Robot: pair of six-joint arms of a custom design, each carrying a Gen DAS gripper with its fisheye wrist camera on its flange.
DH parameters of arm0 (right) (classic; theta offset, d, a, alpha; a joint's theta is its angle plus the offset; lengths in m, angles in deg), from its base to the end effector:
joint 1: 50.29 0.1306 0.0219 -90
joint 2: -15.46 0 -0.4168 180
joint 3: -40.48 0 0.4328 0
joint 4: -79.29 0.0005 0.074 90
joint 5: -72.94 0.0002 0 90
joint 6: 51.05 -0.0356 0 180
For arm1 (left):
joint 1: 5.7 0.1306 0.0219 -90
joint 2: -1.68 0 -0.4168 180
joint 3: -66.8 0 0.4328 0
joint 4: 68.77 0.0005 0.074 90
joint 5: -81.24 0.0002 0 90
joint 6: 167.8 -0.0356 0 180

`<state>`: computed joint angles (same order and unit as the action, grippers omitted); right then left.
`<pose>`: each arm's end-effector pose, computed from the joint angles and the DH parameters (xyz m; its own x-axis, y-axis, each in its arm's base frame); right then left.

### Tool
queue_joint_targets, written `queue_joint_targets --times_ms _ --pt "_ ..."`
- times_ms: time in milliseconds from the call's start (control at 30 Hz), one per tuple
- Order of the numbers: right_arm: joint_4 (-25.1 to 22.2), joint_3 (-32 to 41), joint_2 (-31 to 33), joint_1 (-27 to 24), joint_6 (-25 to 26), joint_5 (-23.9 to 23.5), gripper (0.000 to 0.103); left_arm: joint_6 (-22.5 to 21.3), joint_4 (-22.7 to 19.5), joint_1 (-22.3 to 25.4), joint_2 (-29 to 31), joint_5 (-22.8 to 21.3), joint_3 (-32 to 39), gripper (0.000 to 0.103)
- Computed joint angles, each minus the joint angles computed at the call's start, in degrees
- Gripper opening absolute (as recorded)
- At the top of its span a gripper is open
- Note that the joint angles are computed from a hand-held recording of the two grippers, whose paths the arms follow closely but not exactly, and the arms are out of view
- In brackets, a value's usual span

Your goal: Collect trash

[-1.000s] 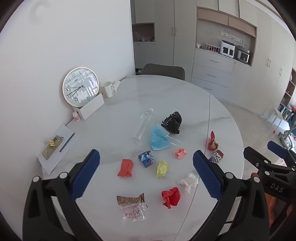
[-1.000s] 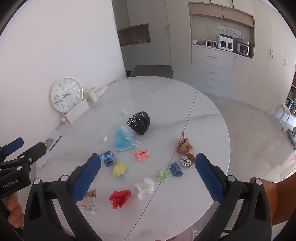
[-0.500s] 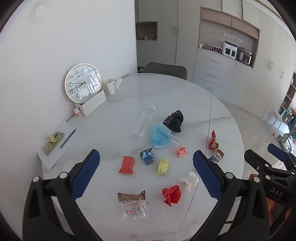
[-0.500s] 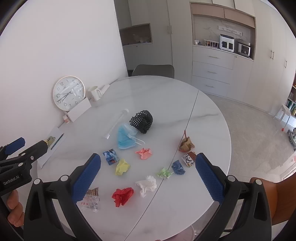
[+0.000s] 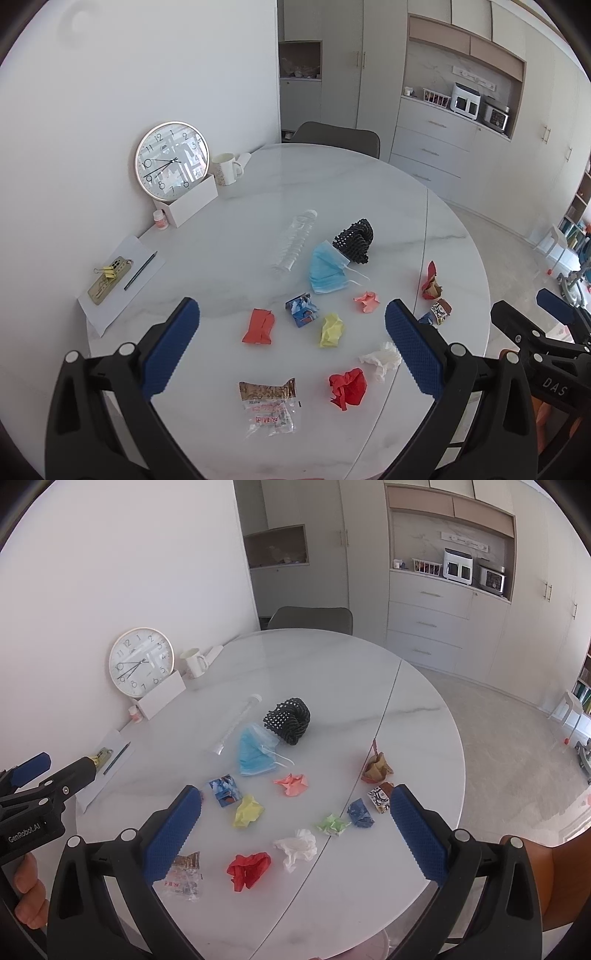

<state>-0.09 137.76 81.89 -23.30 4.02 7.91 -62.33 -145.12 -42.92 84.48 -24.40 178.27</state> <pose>0.2717 0.1210 0.6548 -0.6403 0.2564 -0.7240 0.2492 0.9610 0.1198 0.3417 -0.2481 0.6716 -0.6843 0.1972 -0.7020 0.2650 0.9642 0.0125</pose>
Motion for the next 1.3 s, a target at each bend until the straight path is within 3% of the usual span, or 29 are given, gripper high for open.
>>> queue_joint_targets --times_ms 1300 --pt "0.5 -1.5 -0.3 0.0 -0.6 -0.6 0.101 0.0 -1.0 0.9 0.4 0.6 0.2 0.097"
